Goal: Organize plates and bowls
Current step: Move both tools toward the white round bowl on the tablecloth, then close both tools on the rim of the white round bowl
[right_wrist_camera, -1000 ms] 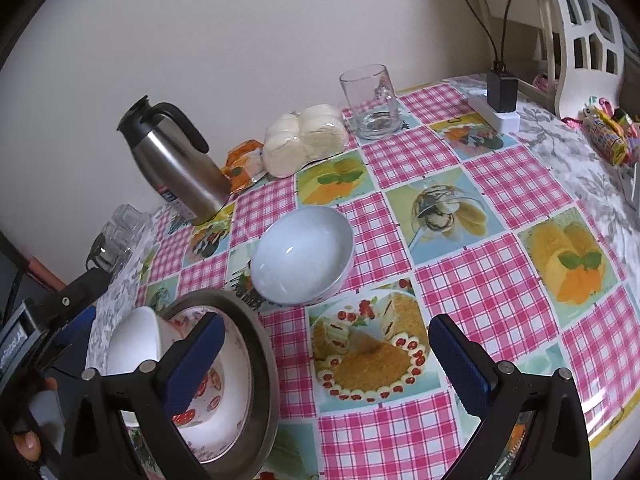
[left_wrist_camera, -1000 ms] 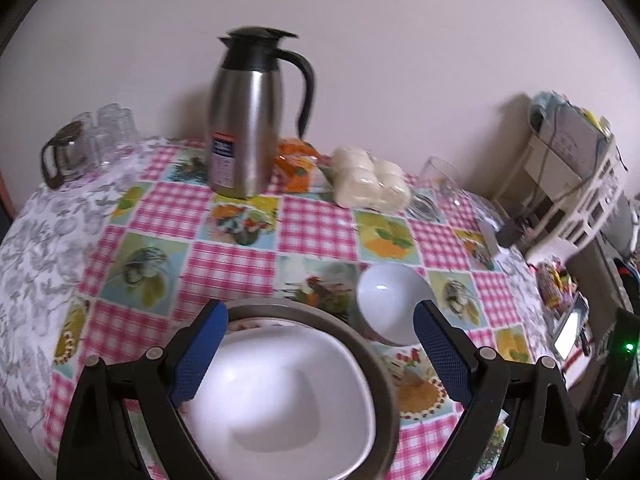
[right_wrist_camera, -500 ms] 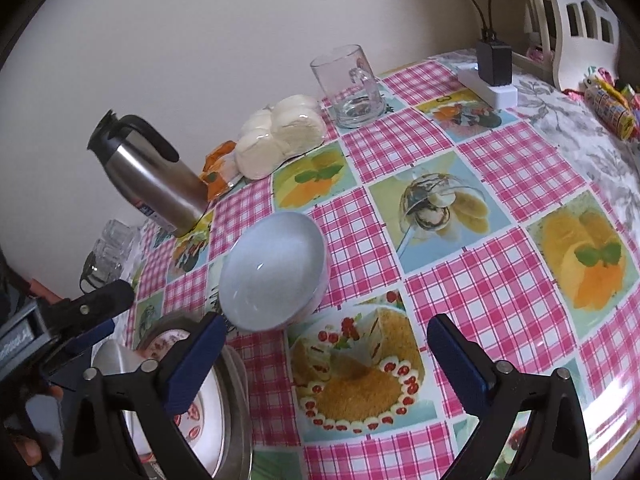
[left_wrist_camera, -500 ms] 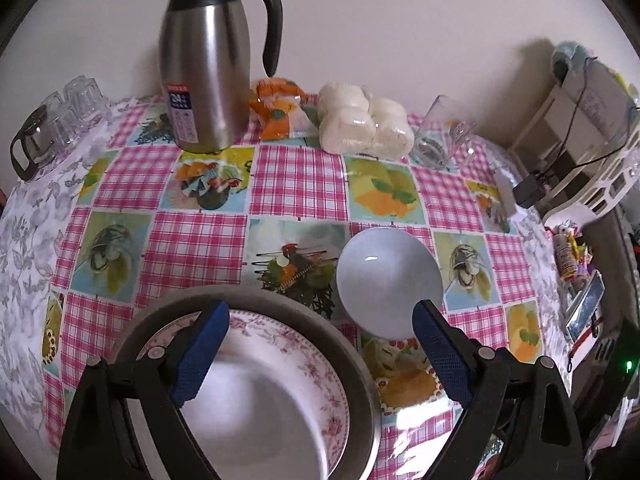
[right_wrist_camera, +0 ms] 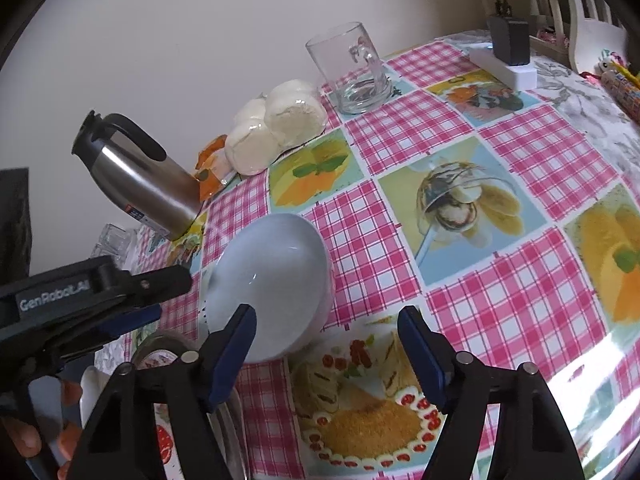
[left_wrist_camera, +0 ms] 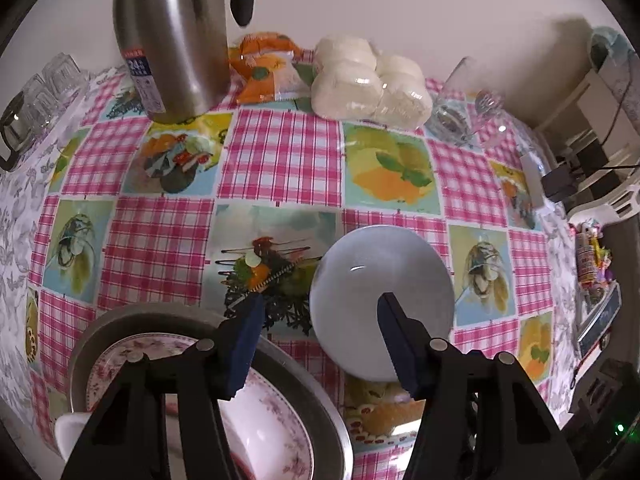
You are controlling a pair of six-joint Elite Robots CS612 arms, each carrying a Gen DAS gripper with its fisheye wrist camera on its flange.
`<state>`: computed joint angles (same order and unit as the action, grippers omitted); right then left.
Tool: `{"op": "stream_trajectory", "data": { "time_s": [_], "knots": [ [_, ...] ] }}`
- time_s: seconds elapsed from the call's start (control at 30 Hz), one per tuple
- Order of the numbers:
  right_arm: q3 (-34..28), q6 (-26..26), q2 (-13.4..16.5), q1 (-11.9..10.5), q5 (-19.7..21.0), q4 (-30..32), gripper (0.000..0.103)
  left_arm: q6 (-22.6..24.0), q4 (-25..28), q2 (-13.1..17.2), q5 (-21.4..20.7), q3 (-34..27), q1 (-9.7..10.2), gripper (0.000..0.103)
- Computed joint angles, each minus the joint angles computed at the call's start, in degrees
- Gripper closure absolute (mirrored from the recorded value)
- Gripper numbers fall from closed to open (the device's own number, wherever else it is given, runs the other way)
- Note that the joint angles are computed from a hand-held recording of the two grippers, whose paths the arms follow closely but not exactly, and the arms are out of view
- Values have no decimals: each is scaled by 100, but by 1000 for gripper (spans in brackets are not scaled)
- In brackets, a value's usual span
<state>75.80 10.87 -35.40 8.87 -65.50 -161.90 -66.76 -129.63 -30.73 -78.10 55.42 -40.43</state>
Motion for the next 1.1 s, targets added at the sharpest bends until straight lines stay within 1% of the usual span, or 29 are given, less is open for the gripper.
{"op": "stream_trajectory", "data": {
  "time_s": [0.07,0.1,0.13,0.2,0.3,0.4,0.47,0.5,0.57,0.67,0.77,0.87,0.9,0.93,1.0,1.1],
  "knots": [
    [-59,-20,46,11,25,36,29,-17,214,92,-30,-155,17,51],
    [-83,-23,65,12,38,56,33,-48,285,143,-83,-227,32,53],
    [-114,-21,89,15,48,90,35,-65,308,179,-133,-270,45,53],
    [-175,-3,139,18,57,170,36,-79,407,262,-201,-390,67,54],
    [-243,-12,196,21,91,263,39,-23,635,388,-223,-609,84,55],
    [-294,-3,241,23,108,296,39,15,827,507,-276,-813,98,56],
    [-330,5,269,26,115,330,40,24,889,567,-299,-901,102,58],
    [-346,10,281,26,128,346,40,29,901,591,-328,-928,106,60],
    [-366,6,301,28,161,372,42,48,893,630,-391,-960,111,61],
    [-390,1,325,36,208,407,47,52,979,695,-443,-1049,115,65],
    [-403,20,349,33,319,403,54,69,979,755,-535,-1133,120,68],
    [-400,-3,359,36,432,357,62,158,1171,809,-405,-1260,105,74],
    [-400,5,366,34,489,338,67,123,1146,791,-390,-1227,102,77],
    [-396,12,370,29,547,320,69,102,1120,779,-389,-1202,104,79],
    [-393,1,368,40,506,308,70,118,1106,758,-387,-1170,106,82],
    [-391,49,380,27,556,263,70,116,989,723,-392,-1099,102,82]
  ]
}}
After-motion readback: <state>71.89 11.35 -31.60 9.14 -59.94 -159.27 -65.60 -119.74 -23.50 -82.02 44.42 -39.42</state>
